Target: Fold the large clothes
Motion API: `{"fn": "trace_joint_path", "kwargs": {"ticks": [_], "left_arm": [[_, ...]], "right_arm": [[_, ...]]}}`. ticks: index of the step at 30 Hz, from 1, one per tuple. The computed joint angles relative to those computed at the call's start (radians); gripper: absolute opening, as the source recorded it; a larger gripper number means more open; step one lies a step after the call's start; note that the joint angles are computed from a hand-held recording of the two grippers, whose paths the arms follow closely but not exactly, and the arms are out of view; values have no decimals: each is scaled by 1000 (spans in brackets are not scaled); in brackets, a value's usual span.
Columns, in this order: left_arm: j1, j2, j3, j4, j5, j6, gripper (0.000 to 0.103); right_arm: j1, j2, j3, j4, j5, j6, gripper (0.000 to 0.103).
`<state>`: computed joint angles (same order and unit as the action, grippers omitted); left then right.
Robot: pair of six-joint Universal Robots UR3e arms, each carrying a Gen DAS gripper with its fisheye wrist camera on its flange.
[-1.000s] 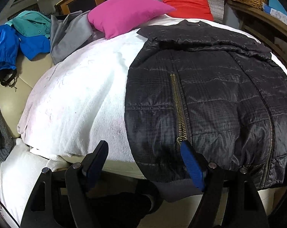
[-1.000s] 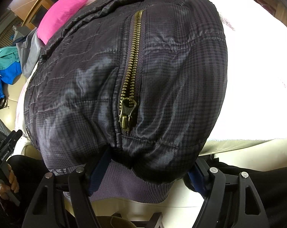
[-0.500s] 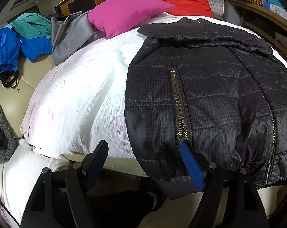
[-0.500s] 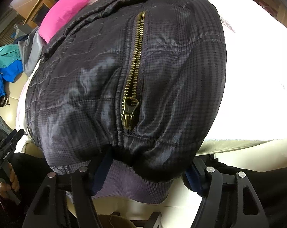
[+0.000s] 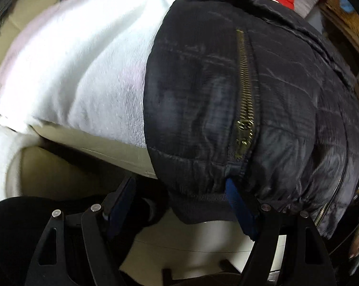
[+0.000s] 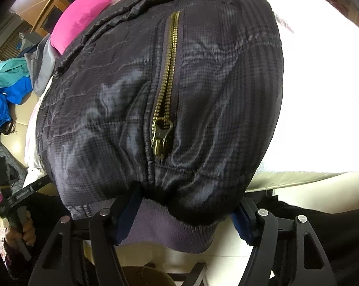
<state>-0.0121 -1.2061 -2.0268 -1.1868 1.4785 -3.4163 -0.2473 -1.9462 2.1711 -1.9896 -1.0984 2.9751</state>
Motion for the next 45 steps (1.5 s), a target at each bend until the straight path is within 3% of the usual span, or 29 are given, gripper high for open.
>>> {"fn": "trace_joint_path", "kwargs": {"ticks": [3,5,6,7,10,14,16,18,21,23,24,26,28,31,36,41,45], "left_arm": [[62,32,-42,6,-67,21,79],[78,44,-56,16,-89,39,72],[99,68,-72,18,-129,63,57],[92,71,-69,21,-116,69,55],[77,85,-69,19,-107,59,50],[66,81,-57,8,-104,33,53],[55,65,-55,-7,-87,24,69],[35,33,-48,-12,-56,10,77],[51,30,-56,-14,-73,22,78],[59,48,-65,-12,-92,39,69],[75,62,-68,-18,-127,63,51],[39,33,-23,-26,-94,48,41],[36,47,15,-74,-104,53,24],[51,83,92,-147,-138,79,20],[174,123,280,-299,-327,183,19],[233,-49,535,-299,-414,213,19],[207,-311,806,-217,-411,139,19]], "right_arm": [[-22,-38,1,37,19,-35,45],[-40,-66,-4,75,32,-61,31],[-46,-82,-14,102,35,-78,29],[-49,-97,-23,126,37,-93,26],[-101,-183,-77,280,92,-202,20],[-218,-270,-142,493,202,-378,19],[-194,-228,-130,461,169,-353,20],[-141,-150,-98,375,136,-269,23],[-119,-77,-53,300,145,-222,23],[-102,-54,-51,269,145,-210,21],[-101,-69,-52,268,144,-216,20],[-117,-114,-82,305,172,-249,17],[-145,-164,-133,380,203,-285,16],[-165,-200,-218,419,251,-315,16],[-176,-162,-350,380,332,-298,16],[-136,-19,-430,81,378,-95,16],[-67,232,-642,-176,321,133,15]]}}
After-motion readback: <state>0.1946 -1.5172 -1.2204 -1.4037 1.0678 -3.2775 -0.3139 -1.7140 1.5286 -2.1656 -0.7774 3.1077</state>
